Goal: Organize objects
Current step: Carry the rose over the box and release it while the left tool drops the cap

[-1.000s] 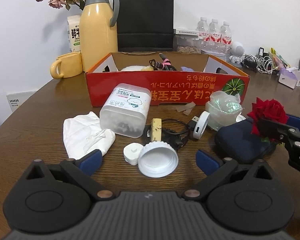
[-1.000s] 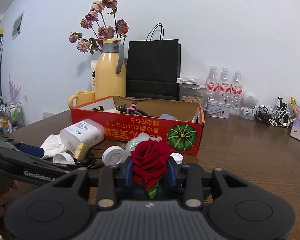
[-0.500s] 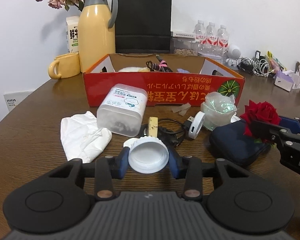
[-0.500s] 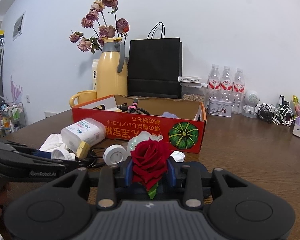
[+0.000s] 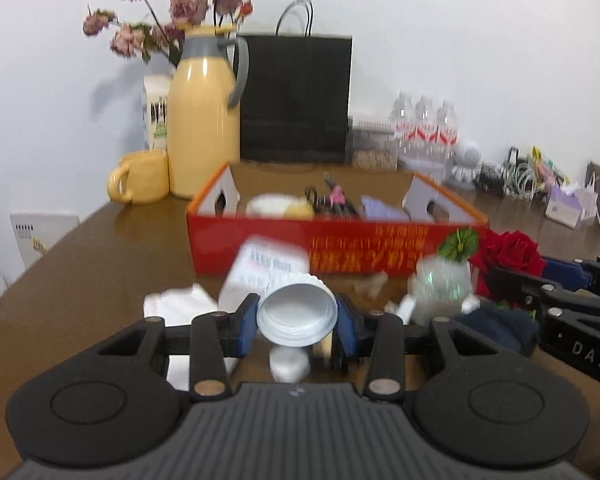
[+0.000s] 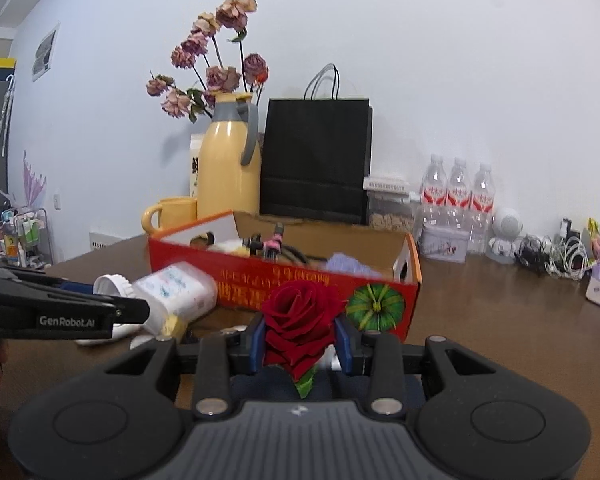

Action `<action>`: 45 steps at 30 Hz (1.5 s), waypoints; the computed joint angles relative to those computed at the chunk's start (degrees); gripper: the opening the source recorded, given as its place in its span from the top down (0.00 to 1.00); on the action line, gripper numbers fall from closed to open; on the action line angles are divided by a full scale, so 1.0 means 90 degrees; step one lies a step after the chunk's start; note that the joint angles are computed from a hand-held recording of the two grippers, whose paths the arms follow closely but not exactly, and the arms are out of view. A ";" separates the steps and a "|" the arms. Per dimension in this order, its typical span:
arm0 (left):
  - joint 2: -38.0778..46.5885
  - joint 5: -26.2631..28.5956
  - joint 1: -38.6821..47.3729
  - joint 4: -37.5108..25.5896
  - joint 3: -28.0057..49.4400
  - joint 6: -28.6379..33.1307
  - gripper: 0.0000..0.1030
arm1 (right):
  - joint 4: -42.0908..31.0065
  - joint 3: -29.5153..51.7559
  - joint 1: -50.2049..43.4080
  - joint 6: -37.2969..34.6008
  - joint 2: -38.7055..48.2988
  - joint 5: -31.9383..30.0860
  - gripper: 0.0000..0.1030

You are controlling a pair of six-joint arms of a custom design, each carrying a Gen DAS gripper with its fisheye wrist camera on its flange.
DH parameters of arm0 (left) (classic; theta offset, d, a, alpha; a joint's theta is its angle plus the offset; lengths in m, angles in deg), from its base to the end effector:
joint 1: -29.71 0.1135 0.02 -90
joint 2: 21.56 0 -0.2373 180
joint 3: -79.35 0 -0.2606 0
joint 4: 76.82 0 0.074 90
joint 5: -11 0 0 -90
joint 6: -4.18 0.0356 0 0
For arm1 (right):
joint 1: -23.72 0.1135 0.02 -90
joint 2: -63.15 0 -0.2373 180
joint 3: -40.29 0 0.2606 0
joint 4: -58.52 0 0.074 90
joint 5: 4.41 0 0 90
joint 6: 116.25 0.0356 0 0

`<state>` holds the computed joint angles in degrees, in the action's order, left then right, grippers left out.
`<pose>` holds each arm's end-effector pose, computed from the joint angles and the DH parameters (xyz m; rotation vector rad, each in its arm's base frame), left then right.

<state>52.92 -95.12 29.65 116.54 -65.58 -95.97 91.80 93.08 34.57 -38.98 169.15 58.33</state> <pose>0.2551 0.0096 0.1292 -0.3525 1.9793 0.1712 0.3316 0.0802 0.0969 -0.6951 1.7702 0.4330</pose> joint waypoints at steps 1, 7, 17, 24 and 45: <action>0.0015 0.0048 0.0055 0.0049 0.0072 0.0044 0.60 | -0.0003 0.0076 0.0047 0.0040 -0.0002 0.0023 0.67; 0.0374 0.0373 0.0415 0.0351 0.0705 0.0323 0.60 | -0.0250 0.0811 0.0315 0.0198 0.0167 0.0247 0.67; 0.1770 0.0770 0.0979 0.0299 0.2420 0.0291 0.60 | -0.1222 0.3000 0.0723 0.0439 0.1263 0.0912 0.67; 0.3088 0.0789 0.1220 -0.0123 0.3878 0.0157 0.60 | -0.2258 0.4940 0.0898 0.0472 0.2489 0.1368 0.67; 0.3878 0.0831 0.1358 0.0383 0.4073 0.0344 0.00 | -0.2780 0.5779 0.0844 0.0430 0.3266 0.1375 0.00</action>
<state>87.83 -87.64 41.87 119.98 -28.92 -92.87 66.79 145.09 42.16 -35.10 198.54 70.70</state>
